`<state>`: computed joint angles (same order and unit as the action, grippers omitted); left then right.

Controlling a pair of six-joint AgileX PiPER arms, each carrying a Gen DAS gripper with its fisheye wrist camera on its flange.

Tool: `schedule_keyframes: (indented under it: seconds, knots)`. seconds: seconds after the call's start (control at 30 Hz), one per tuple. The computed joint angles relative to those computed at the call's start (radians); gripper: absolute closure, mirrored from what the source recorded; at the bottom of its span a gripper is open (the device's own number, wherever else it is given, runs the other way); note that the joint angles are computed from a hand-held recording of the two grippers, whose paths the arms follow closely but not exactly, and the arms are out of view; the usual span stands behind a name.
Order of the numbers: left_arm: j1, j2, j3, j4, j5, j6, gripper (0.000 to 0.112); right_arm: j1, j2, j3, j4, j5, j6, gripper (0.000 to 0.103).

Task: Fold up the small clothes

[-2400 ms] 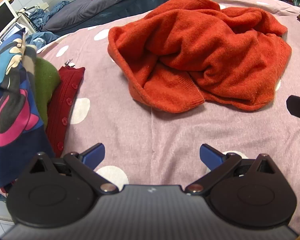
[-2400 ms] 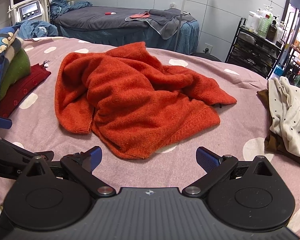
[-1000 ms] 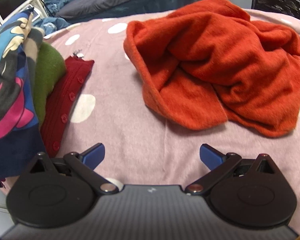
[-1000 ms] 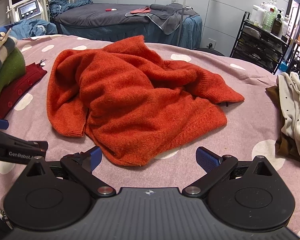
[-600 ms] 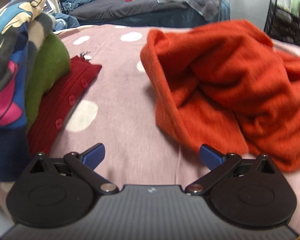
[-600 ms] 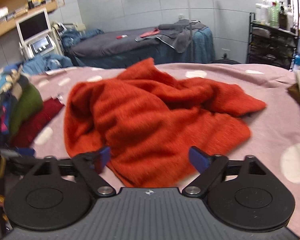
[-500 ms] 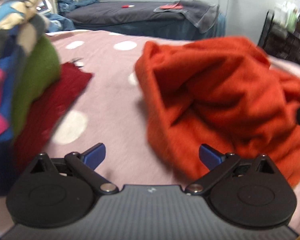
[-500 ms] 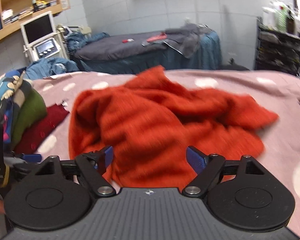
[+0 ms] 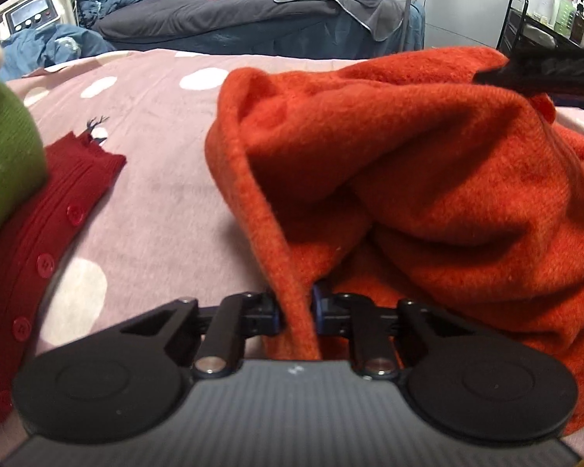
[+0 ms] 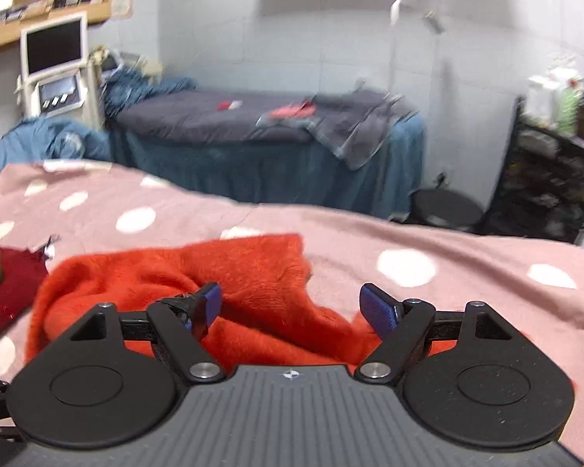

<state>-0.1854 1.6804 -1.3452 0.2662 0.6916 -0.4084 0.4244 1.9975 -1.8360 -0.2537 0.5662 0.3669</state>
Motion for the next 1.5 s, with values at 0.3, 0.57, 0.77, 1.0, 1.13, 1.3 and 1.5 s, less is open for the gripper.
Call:
schedule_keyframes:
  seconds: [0.3,0.57,0.77,1.0,1.13,1.3,1.5]
  knots:
    - [0.003,-0.183,0.060,-0.027,-0.018,0.071,0.102,-0.038,-0.347,0.380,0.081,-0.210,0.035,0.096]
    - [-0.115,-0.503,0.088,-0.276,0.127,0.408,0.103,-0.234,-0.921,0.719,0.268,-0.084,-0.179,0.097]
    - [-0.315,-0.522,0.093,-0.442,0.348,0.548,0.103,-0.332,-1.170,0.882,0.092,0.199,-0.063,0.097]
    - [-0.504,-0.460,0.143,-0.363,0.427,0.476,0.093,-0.161,-1.204,0.995,-0.045,0.414,0.175,0.084]
    - [-0.573,-0.473,0.106,-0.243,0.436,0.379,0.046,-0.138,-1.203,0.984,-0.089,0.434,0.243,0.046]
    - [-0.636,-0.478,0.001,0.062,0.434,0.275,0.018,0.063,-1.177,0.887,-0.366,0.518,0.399,0.000]
    - [-0.428,-0.471,-0.115,-0.066,0.452,0.489,0.010,-0.151,-0.985,0.805,0.039,0.229,-0.007,0.000]
